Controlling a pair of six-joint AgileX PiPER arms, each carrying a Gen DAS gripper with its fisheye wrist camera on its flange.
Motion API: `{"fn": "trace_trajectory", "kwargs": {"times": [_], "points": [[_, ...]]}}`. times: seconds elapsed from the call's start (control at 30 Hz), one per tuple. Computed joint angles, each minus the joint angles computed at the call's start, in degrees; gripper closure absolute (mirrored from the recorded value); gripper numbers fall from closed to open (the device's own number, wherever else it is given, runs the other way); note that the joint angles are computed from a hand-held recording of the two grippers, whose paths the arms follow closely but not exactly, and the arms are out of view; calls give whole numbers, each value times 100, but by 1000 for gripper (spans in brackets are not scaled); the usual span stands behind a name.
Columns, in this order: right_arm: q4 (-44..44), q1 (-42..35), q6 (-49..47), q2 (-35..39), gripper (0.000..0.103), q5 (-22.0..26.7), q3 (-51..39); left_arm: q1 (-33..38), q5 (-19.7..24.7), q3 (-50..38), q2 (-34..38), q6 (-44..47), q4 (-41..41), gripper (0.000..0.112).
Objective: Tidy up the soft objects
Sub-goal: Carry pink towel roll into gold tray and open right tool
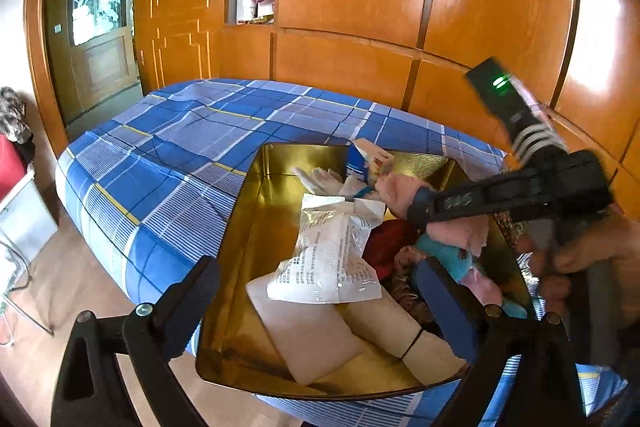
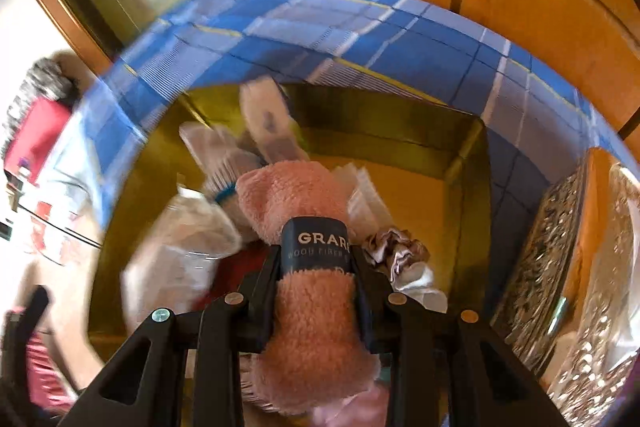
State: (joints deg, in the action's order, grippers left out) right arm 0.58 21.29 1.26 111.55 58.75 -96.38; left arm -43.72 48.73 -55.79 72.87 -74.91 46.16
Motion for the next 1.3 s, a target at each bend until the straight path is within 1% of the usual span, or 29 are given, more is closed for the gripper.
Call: {"fn": "trace_trajectory", "kwargs": {"times": [0.1,0.2,0.27,0.37,0.57,0.73,0.97,1.07,1.23,1.3], "points": [[-245,59,54,53,72,65,-35,42,-71,14,8,-85,26,12],[-286,85,-41,39,71,-32,29,39,-60,17,23,-97,2,10],[-192,77,-225,-116,68,-345,309,-26,120,-44,103,-137,53,10],[-105,79,-315,-303,65,-680,682,-25,269,-148,195,-45,-39,10],[-207,130,-157,-684,61,-1105,1112,-114,505,-244,274,-85,-12,10],[-336,159,14,-1078,59,-1414,1458,-177,608,-255,259,-110,49,10],[-931,264,532,-1705,58,-1886,2027,-358,785,-316,310,-202,147,10],[-1349,339,932,-1984,58,-2065,2328,-468,884,-362,361,-281,225,10],[-1791,398,1402,-2420,58,-2327,2830,-651,998,-400,382,-448,362,10],[-2072,438,1743,-2632,58,-2430,3081,-709,1047,-426,396,-506,389,10]]}}
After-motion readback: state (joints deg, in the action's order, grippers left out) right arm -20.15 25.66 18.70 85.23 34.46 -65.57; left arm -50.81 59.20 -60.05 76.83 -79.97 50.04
